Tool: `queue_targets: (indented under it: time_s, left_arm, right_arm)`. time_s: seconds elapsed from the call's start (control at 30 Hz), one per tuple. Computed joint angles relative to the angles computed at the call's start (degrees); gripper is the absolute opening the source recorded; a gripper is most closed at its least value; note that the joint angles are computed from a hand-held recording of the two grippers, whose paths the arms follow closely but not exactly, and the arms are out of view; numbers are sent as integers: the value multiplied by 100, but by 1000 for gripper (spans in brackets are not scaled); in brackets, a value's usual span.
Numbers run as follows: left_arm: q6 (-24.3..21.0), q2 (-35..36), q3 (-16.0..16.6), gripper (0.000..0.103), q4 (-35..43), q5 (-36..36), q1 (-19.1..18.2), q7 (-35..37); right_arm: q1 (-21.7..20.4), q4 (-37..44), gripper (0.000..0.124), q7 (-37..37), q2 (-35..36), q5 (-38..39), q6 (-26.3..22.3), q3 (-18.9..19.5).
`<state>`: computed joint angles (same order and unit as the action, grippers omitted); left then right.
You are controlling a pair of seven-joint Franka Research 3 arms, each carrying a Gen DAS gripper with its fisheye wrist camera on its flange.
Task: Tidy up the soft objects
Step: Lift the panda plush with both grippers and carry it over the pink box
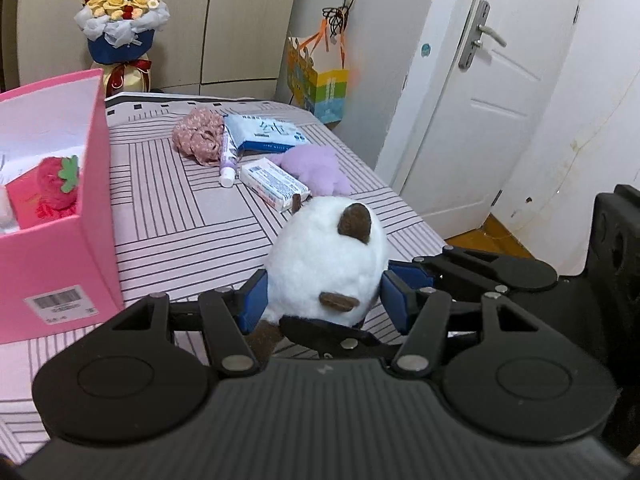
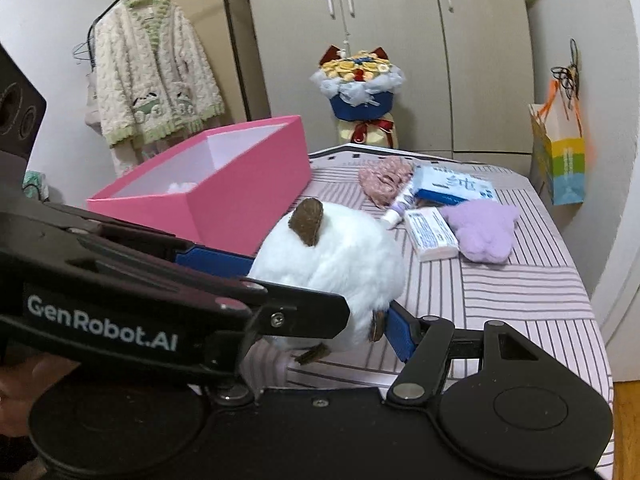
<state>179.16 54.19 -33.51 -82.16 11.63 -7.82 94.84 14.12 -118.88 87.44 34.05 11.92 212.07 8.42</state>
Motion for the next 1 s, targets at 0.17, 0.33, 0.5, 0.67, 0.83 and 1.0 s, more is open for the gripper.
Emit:
queue_targets:
  time_s: [0.17, 0.33, 0.5, 0.67, 0.83, 1.0]
  left_arm:
    - [228, -282, -569, 58, -623, 60, 654, 110]
    - [794, -869, -322, 58, -1228, 286, 748, -240]
    - [1143, -1204, 98, 59, -1358, 488, 638, -715]
    - [1262, -1398, 745, 60, -1208, 597, 337, -1159]
    - [1013, -1403, 1105, 59, -824, 788, 302, -1524]
    - [353, -925, 989, 59, 57, 720, 483, -1543]
  right_arm:
    - [-48, -194, 70, -25, -347, -257, -25, 92]
    - [193, -144, 70, -326, -504, -340, 139, 11]
    - [248, 311, 70, -487, -366, -481, 150, 57]
    - [23, 1060, 70, -437, 8, -1045, -16, 296]
    - [-608, 2251, 71, -75, 708, -2336, -520, 952]
    - [-1364, 3864, 71, -124, 1840, -3279, -1789, 2268]
